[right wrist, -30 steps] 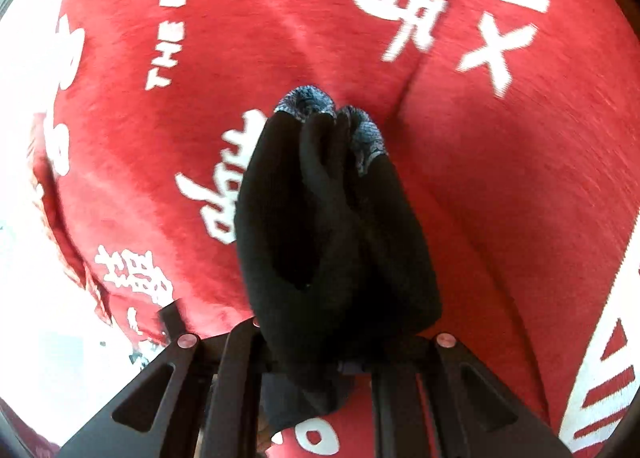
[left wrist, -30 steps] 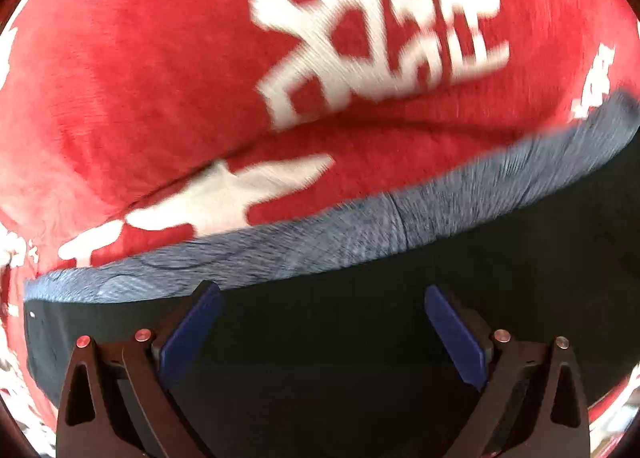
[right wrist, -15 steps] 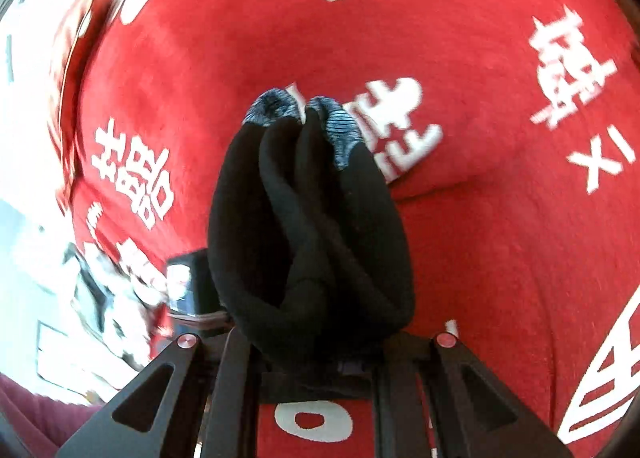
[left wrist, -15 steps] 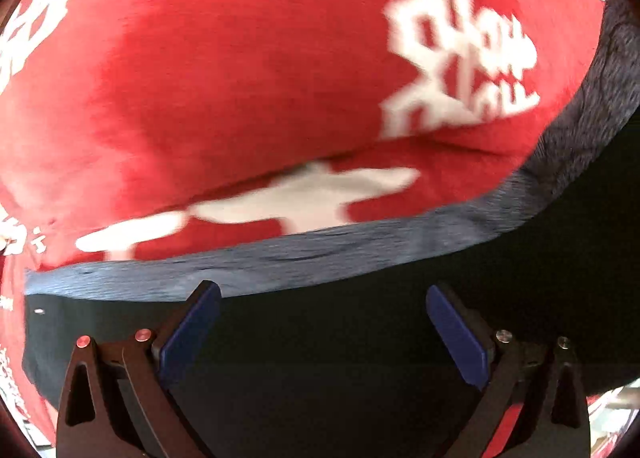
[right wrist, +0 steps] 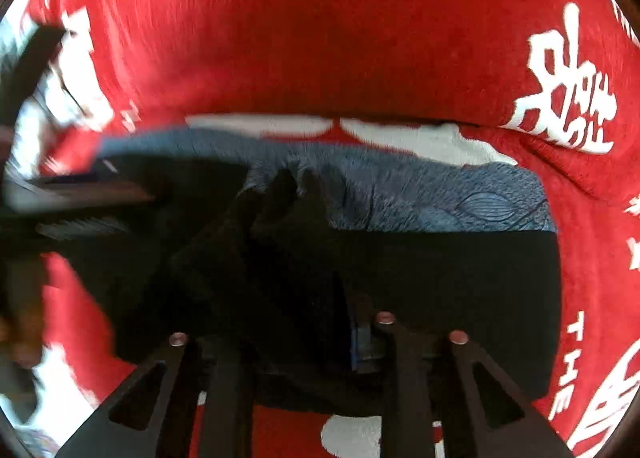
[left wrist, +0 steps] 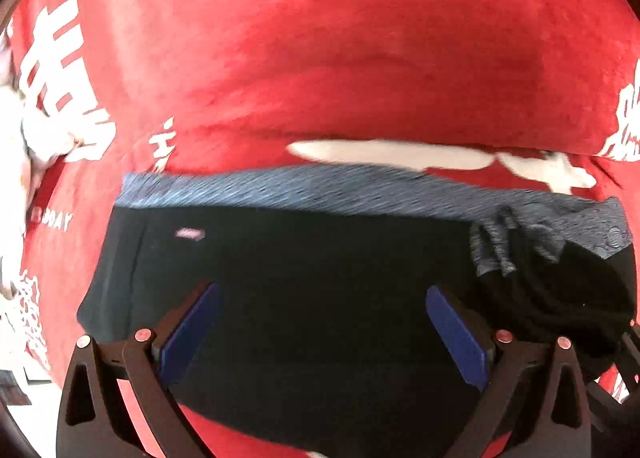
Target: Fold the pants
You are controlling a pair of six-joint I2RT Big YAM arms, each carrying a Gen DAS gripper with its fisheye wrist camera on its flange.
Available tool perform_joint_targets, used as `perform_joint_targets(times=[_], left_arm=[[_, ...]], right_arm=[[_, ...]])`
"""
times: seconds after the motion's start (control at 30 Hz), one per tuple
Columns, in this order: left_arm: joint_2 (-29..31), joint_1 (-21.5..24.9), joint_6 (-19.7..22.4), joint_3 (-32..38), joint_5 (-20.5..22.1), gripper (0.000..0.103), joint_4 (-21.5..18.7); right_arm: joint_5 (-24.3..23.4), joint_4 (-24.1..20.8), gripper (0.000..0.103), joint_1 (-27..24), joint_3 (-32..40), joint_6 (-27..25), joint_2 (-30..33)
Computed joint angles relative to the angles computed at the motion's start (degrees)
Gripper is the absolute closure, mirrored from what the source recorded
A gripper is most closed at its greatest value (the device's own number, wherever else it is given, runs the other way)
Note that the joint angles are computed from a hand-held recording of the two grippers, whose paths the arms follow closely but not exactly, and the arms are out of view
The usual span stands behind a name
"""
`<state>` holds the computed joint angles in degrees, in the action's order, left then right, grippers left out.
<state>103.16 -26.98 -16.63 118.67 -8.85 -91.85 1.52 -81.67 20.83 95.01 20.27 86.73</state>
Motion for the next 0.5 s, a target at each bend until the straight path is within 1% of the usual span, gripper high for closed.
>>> perform_joint_targets(times=[0.03,0.07,0.1,0.17,0.2,0.23,0.27,0.3,0.33,0.37,0.4,0.47,0.5], left_arm=[[-0.67,0.51,-0.09,-1.13,0.51,0.0,0.37],[-0.31,0.53,-0.54,-1.34,0.92,0.0,0.76],[-0.75,1.21,-0.47,-2.09,1.94,0.0,1.05],[-1.47,2.44,0.04,-2.87,3.63,0.0,1.41],[-1.51,2.75,0.35,-2.73,4.39,0.0,1.39],[-0.98,2.86,0.7,-2.02,5.16,0.0,1.35],[-0.82,3.08,1.25,-1.46,5.97,0.0,1.2],[-0.83,3.35,2.01,-1.13,7.12,0.0,1.15],[-0.75,3.43,2.8,-0.5,8.75,0.0,0.79],[-0.54,3.35,3.85,0.37,11.63,0.0,0.15],[-0.14,2.95,4.16,1.65,13.29,0.0,-0.8],[0.34,1.73,5.7,3.14,18.06,0.0,-1.96],[0.62,1.07,6.36,3.59,19.7,0.0,-2.23]], right_arm=[[2.37,-1.92,0.054,1.49,1.57,-0.48,1.41],[3.24,-3.01,0.044,2.43,2.75,-0.99,2.21],[3.87,-4.37,0.032,3.58,4.87,-2.18,3.42],[4.51,-5.44,0.032,5.65,7.02,-5.96,3.29],[3.93,-5.36,0.032,6.23,8.21,-7.75,3.27],[1.89,-4.93,0.032,6.84,9.43,-9.43,2.71],[-0.05,-4.68,0.032,6.67,10.0,-9.83,2.22],[-3.32,-4.23,0.032,5.76,10.21,-8.82,1.29],[-7.21,-3.56,0.032,3.88,9.53,-6.01,0.06],[-10.61,-2.79,0.032,1.72,8.02,-2.5,-1.33],[-14.99,-1.58,0.032,-1.5,5.33,2.8,-3.27],[-23.53,2.35,0.032,-7.86,-2.16,14.2,-7.74],[-27.36,4.35,0.032,-11.0,-6.14,20.0,-9.7]])
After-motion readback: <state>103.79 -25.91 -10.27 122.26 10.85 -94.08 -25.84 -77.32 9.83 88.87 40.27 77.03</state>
